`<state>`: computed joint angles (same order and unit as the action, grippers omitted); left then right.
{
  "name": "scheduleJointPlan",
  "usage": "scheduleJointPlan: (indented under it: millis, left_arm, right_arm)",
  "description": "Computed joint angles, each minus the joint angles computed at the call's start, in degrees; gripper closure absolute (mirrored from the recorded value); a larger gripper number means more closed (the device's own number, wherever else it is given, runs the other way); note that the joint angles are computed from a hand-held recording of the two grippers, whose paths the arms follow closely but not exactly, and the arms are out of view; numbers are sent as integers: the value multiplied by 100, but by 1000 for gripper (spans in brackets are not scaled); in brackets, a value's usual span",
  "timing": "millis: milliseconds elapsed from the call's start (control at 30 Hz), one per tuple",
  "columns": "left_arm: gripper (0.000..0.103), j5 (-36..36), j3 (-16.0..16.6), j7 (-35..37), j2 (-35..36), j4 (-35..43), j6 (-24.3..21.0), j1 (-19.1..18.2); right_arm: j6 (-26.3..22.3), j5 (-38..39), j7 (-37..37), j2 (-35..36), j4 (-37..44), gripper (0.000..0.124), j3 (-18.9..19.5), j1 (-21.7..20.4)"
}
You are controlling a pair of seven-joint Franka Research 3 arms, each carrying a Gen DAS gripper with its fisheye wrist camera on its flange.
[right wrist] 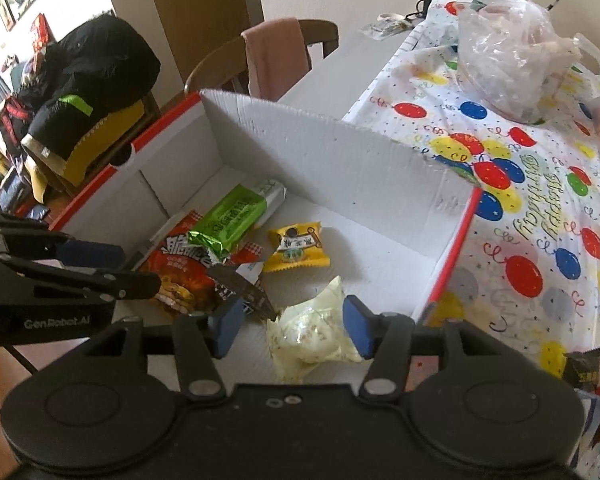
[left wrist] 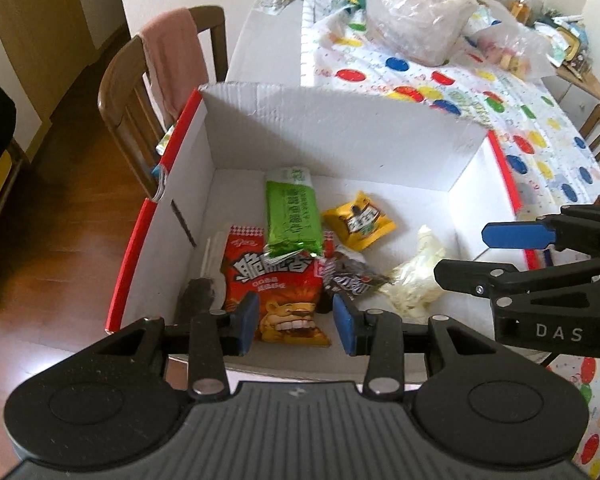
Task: Organize snacks
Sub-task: 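Lift both tools out of the box back toward the snacks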
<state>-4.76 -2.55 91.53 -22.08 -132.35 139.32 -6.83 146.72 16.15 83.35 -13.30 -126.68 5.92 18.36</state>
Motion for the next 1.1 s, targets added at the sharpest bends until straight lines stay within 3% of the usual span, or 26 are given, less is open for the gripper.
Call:
scheduleJointPlan:
  millis: [233, 333, 600, 1100]
  left_arm:
    - [54, -95, -22, 48, -319, -114, 146, -171]
    - [45, -50, -73, -40, -450, -178, 278, -220]
    - [41, -106, -109, -240, -717, -270, 428, -515]
    - [27, 178, -642, -1210, -670, -190, 844, -1029]
  right_arm:
    - [47, 291, -172, -469, -249, 63, -103, 24]
    - [75, 390, -239, -688, -362, 61, -136, 17]
    - [142, 593, -452, -1239, -660, 49, -256, -42]
    - [40, 1083, -1105, -2413, -1458, 32, -797, -358]
